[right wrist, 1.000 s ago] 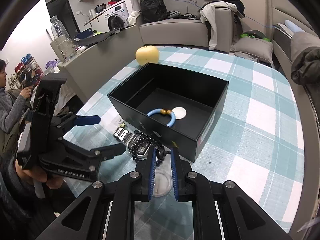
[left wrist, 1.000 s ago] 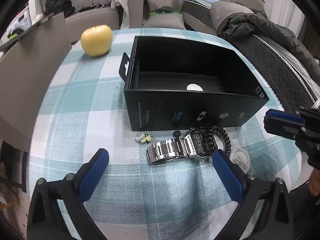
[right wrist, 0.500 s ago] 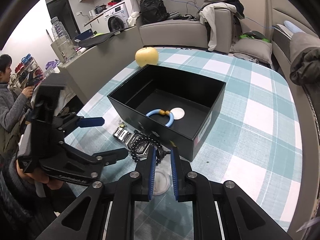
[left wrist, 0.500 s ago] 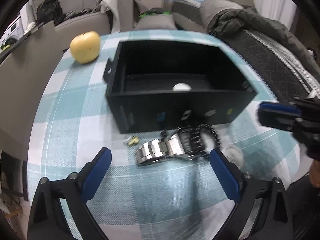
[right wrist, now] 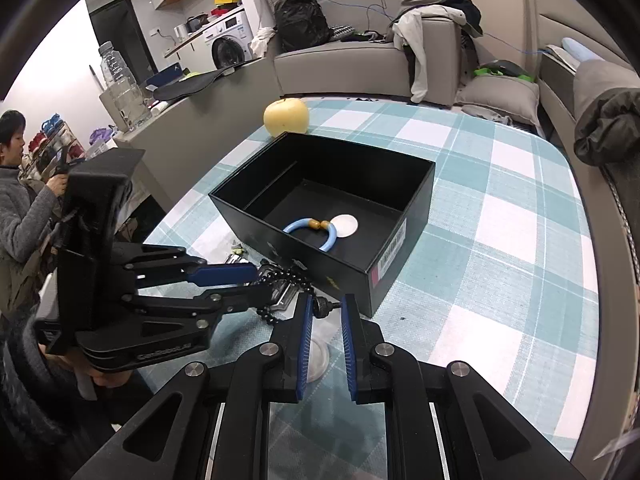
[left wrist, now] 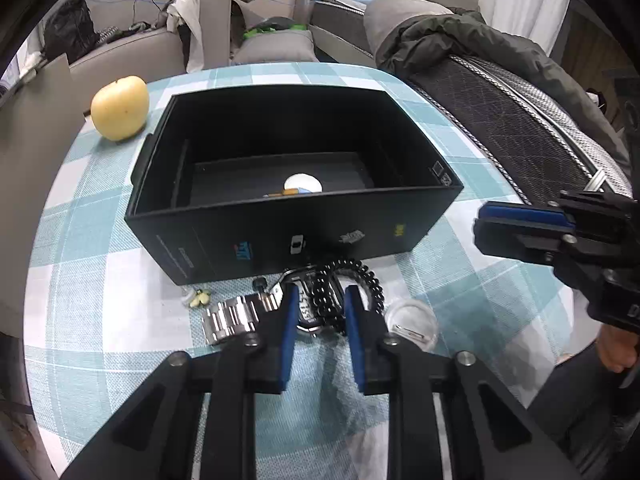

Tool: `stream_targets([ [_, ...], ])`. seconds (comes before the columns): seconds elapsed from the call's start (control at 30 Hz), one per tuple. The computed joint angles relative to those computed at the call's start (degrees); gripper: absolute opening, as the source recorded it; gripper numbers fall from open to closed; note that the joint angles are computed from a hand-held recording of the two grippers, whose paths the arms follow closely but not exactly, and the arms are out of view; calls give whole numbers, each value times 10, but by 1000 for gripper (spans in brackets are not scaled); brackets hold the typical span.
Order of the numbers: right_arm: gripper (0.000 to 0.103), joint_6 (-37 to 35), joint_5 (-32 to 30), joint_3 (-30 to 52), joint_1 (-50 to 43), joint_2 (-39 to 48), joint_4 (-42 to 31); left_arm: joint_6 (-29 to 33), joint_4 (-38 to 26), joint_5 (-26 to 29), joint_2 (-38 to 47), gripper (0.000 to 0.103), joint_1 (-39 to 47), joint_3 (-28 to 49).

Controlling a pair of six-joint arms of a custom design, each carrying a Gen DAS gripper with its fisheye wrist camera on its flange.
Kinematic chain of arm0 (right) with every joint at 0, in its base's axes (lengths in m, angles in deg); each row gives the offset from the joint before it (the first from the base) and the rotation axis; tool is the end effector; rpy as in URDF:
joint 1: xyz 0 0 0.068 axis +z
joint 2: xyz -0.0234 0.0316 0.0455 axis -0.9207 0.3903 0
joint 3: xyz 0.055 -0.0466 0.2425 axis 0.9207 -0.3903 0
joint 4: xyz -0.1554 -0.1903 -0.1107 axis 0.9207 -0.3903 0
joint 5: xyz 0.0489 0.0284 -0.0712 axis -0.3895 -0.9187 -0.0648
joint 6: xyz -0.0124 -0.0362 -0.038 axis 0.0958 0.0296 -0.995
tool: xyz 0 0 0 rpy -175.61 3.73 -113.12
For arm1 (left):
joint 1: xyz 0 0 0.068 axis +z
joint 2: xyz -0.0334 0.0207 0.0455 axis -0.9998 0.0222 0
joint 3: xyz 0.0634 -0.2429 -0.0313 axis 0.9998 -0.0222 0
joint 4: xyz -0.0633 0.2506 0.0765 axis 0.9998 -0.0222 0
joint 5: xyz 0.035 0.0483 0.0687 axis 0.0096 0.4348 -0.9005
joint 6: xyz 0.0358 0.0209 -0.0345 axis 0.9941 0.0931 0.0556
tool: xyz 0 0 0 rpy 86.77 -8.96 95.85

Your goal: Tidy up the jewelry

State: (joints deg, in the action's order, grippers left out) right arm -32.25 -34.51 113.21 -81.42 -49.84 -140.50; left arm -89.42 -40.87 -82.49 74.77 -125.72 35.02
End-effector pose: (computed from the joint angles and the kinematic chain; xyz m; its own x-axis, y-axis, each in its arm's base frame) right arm 0.1255 -0.0139 0.1967 -0.7357 -0.2858 -0.6140 -0.4616 0.8750 0.1459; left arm 0.1836 -0.1385 0.1481 -0.7941 0.2524 -0.5529 0.3991 0.9026 -0.1613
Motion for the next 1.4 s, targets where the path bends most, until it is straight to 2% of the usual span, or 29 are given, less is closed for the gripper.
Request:
stream_targets([
  [0.17, 14, -11, -7, 1, -14, 1, -4, 0, -2, -33, 17, 14, -22, 14],
  [0.23, 14, -12, -7, 1, -16, 2, -4, 2, 0, -65, 21, 7, -41, 12],
  [0.37, 14, -13, -8, 1, -19, 2, -3, 3, 3, -84, 14, 5, -52, 4],
  [0.6, 14, -5, -15, 4, -17, -8, -2, 11, -1, -64, -28, 4, -33, -15],
  [1.13, 14, 44, -44, 11, -1, -41, 28, 25, -23, -40, -184, 4, 16, -31],
  [1.4, 14, 98, -48, 15, 18, -28, 80, 21, 9, -21, -172, 4, 67, -25],
])
